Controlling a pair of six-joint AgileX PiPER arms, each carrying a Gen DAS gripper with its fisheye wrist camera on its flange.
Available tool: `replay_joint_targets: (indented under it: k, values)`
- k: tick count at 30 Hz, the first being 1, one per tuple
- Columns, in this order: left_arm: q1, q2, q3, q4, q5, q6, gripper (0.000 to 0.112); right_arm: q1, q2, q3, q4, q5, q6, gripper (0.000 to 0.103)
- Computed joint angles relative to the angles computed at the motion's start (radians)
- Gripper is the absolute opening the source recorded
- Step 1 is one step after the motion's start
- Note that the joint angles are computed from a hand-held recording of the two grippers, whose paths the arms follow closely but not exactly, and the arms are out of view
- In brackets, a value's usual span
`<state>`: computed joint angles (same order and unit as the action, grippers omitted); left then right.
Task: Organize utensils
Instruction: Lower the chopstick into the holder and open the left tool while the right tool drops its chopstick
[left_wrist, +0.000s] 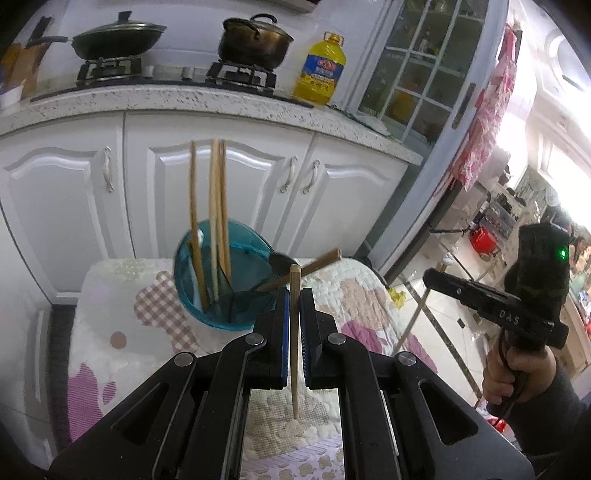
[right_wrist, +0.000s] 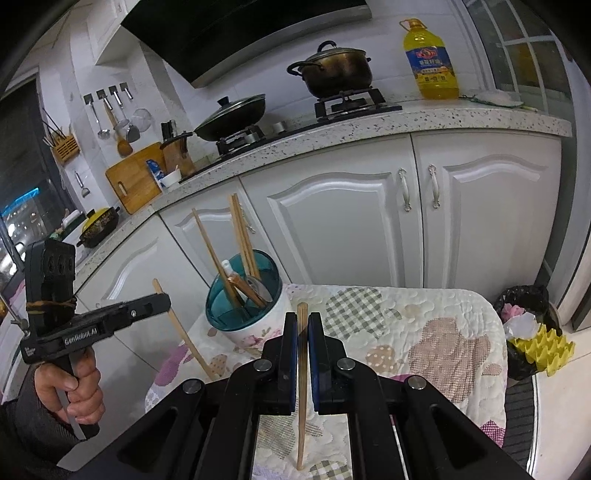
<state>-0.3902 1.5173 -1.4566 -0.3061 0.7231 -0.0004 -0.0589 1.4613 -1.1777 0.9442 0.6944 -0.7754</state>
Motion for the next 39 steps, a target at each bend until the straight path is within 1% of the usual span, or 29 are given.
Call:
replay_joint_targets:
  k: [4, 5, 7, 11, 13, 16, 18, 20, 23, 25, 26, 28, 31, 33, 35, 37, 38, 39]
  values:
    - [0.028, 0.014, -0.102, 0.023, 0.066, -0.018, 0.004, 0.003, -0.015, -0.064, 0.017, 0.027, 0.006, 0.005]
    - [0.031, 0.029, -0.154, 0.045, 0.093, -0.030, 0.004, 0.002, -0.014, -0.091, 0.032, 0.035, 0.004, 0.005]
    - [0.030, 0.060, -0.249, 0.099, 0.131, -0.055, 0.004, 0.000, 0.005, -0.160, 0.064, 0.066, 0.011, 0.005]
    - [0.058, 0.140, -0.446, 0.110, 0.199, -0.065, 0.004, 0.041, 0.090, -0.353, 0.054, 0.088, 0.094, 0.005]
    - [0.083, 0.207, -0.575, 0.102, 0.250, -0.070, 0.004, 0.084, 0.139, -0.452, 0.017, 0.072, 0.156, 0.005]
    - [0.115, 0.298, -0.739, 0.118, 0.307, -0.100, 0.004, 0.146, 0.228, -0.622, -0.085, 0.059, 0.278, 0.005]
    - [0.137, 0.333, -0.800, 0.118, 0.323, -0.110, 0.004, 0.180, 0.281, -0.719, -0.160, 0.048, 0.343, 0.005]
    - [0.154, 0.356, -0.838, 0.123, 0.322, -0.123, 0.004, 0.216, 0.351, -0.832, -0.255, 0.037, 0.411, 0.005]
    - [0.160, 0.358, -0.821, 0.125, 0.274, -0.115, 0.004, 0.257, 0.454, -0.986, -0.392, 0.049, 0.502, 0.005]
    - [0.139, 0.358, -0.787, 0.168, 0.234, -0.108, 0.004, 0.283, 0.528, -1.083, -0.499, 0.071, 0.552, 0.005]
    - [0.124, 0.354, -0.753, 0.202, 0.206, -0.107, 0.004, 0.289, 0.558, -1.119, -0.527, 0.085, 0.568, 0.005]
    - [0.109, 0.353, -0.683, 0.221, 0.161, -0.090, 0.004, 0.290, 0.604, -1.147, -0.550, 0.101, 0.582, 0.005]
    - [0.094, 0.344, -0.574, 0.233, 0.100, -0.070, 0.004, 0.279, 0.649, -1.136, -0.527, 0.123, 0.572, 0.005]
    - [0.088, 0.342, -0.512, 0.212, 0.073, -0.046, 0.004, 0.273, 0.662, -1.120, -0.502, 0.141, 0.555, 0.005]
    - [0.081, 0.352, -0.487, 0.217, 0.078, -0.046, 0.004, 0.271, 0.650, -1.061, -0.485, 0.135, 0.535, 0.005]
    - [0.084, 0.360, -0.477, 0.200, 0.096, -0.034, 0.004, 0.268, 0.659, -1.064, -0.477, 0.167, 0.545, 0.005]
    - [0.086, 0.355, -0.464, 0.198, 0.098, -0.038, 0.004, 0.265, 0.650, -1.046, -0.472, 0.167, 0.547, 0.005]
    - [0.086, 0.344, -0.447, 0.201, 0.094, -0.046, 0.006, 0.260, 0.629, -1.009, -0.461, 0.155, 0.536, 0.007]
